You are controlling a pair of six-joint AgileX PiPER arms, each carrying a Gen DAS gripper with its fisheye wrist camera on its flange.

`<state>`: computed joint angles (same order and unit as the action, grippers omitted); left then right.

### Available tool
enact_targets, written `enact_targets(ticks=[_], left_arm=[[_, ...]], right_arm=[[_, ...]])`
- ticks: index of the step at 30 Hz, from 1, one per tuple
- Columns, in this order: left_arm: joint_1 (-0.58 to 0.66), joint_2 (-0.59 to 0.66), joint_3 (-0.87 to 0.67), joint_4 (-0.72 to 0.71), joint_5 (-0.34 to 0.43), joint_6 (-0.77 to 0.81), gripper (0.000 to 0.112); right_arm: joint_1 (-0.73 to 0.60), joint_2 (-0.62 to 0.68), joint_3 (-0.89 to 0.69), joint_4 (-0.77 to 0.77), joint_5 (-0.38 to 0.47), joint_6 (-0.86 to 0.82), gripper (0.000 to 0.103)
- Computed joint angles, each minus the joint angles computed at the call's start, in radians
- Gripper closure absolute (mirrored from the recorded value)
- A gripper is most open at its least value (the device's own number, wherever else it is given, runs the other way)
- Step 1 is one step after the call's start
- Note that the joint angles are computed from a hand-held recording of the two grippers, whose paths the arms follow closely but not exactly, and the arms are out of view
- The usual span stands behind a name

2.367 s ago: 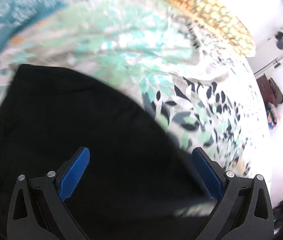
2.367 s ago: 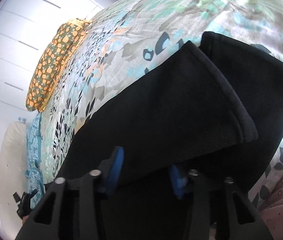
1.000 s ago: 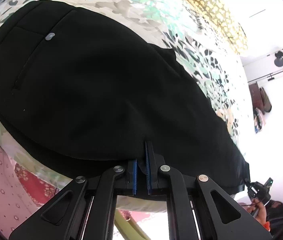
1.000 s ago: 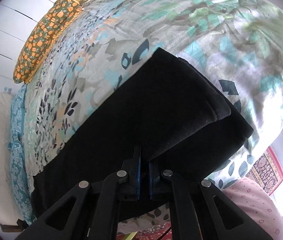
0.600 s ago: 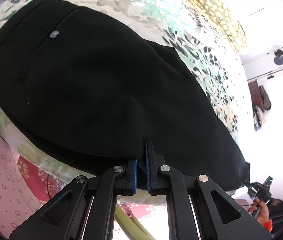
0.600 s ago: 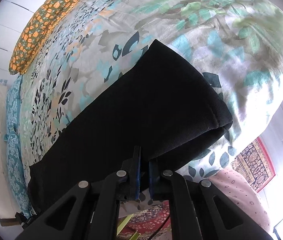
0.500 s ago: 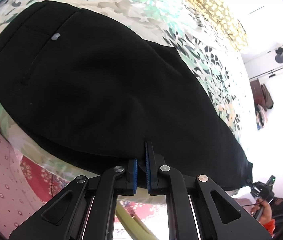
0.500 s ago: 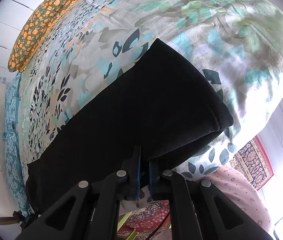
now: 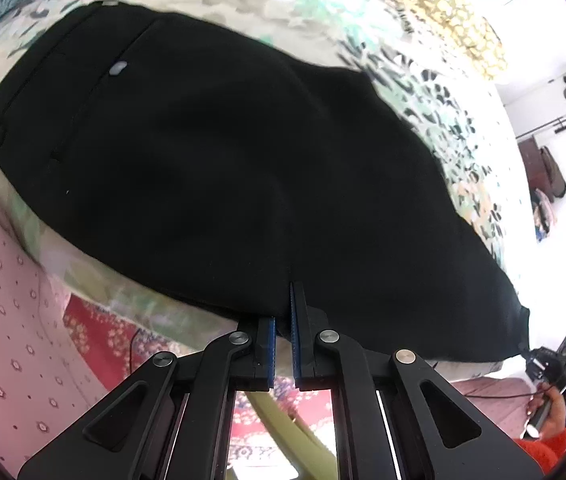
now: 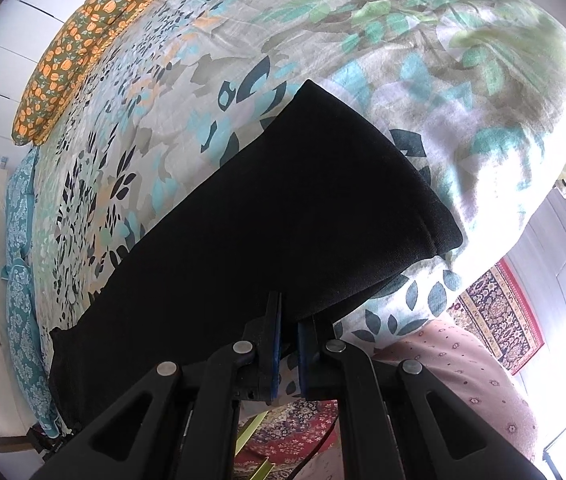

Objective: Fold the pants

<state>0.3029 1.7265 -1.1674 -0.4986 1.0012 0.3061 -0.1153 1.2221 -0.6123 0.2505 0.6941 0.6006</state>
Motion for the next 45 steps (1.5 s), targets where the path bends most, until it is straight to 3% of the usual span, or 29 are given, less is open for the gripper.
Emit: enact_targets(ticks=[7,9,10,12,14,20,23,26,29,31,33,37,39,42,45], left_arm=[[-0.036,0.014,-0.011,0.054,-0.019,-0.040,0.108],[-0.043,0.024,-0.013,0.078,-0.021,-0.050,0.108],[-0.049,0.027,-0.016,0.087,-0.021,-0.057,0.108],[-0.049,0.033,-0.024,0.091,-0.016,-0.058,0.108],[-0.047,0.037,-0.029,0.086,-0.008,-0.058,0.107],[-0.055,0.041,-0.040,0.109,0.003,-0.081,0.099],[-0.056,0.035,-0.041,0.124,0.007,-0.088,0.098],[-0.062,0.013,-0.040,0.161,0.011,-0.123,0.091],[-0.046,-0.012,-0.029,0.163,0.012,-0.123,0.088],[-0.034,-0.014,-0.026,0.156,0.013,-0.120,0.086],[-0.023,-0.014,-0.027,0.143,0.016,-0.116,0.086],[0.000,-0.042,-0.005,0.122,0.004,-0.103,0.086],[0.018,-0.047,0.004,0.113,0.004,-0.094,0.086],[0.018,-0.040,-0.001,0.121,0.006,-0.102,0.086],[-0.011,-0.036,-0.004,0.149,-0.009,-0.121,0.086]], right_arm=[[0.022,0.005,-0.014,-0.029,0.043,0.011,0.096],[0.009,0.021,-0.018,-0.011,0.056,-0.014,0.090],[0.002,0.026,-0.023,-0.013,0.069,-0.012,0.085],[-0.025,0.009,-0.019,0.002,0.082,-0.029,0.036],[-0.063,-0.065,-0.012,-0.021,0.111,-0.022,0.025],[-0.317,-0.256,-0.058,-0.156,0.261,-0.049,0.025],[-0.347,-0.255,-0.078,-0.184,0.244,-0.086,0.026],[-0.281,-0.181,-0.097,-0.061,0.173,-0.206,0.028],[-0.126,-0.023,-0.185,-0.212,0.110,-0.133,0.028],[-0.119,0.116,-0.256,-0.254,0.085,-0.170,0.030],[-0.147,0.224,-0.305,-0.240,0.067,-0.253,0.040],[-0.158,0.391,-0.402,-0.237,0.152,-0.375,0.060],[-0.114,0.397,-0.411,-0.308,0.177,-0.343,0.089],[-0.019,0.332,-0.412,-0.470,0.181,-0.223,0.089],[0.064,0.270,-0.377,-0.623,0.130,-0.105,0.089]])
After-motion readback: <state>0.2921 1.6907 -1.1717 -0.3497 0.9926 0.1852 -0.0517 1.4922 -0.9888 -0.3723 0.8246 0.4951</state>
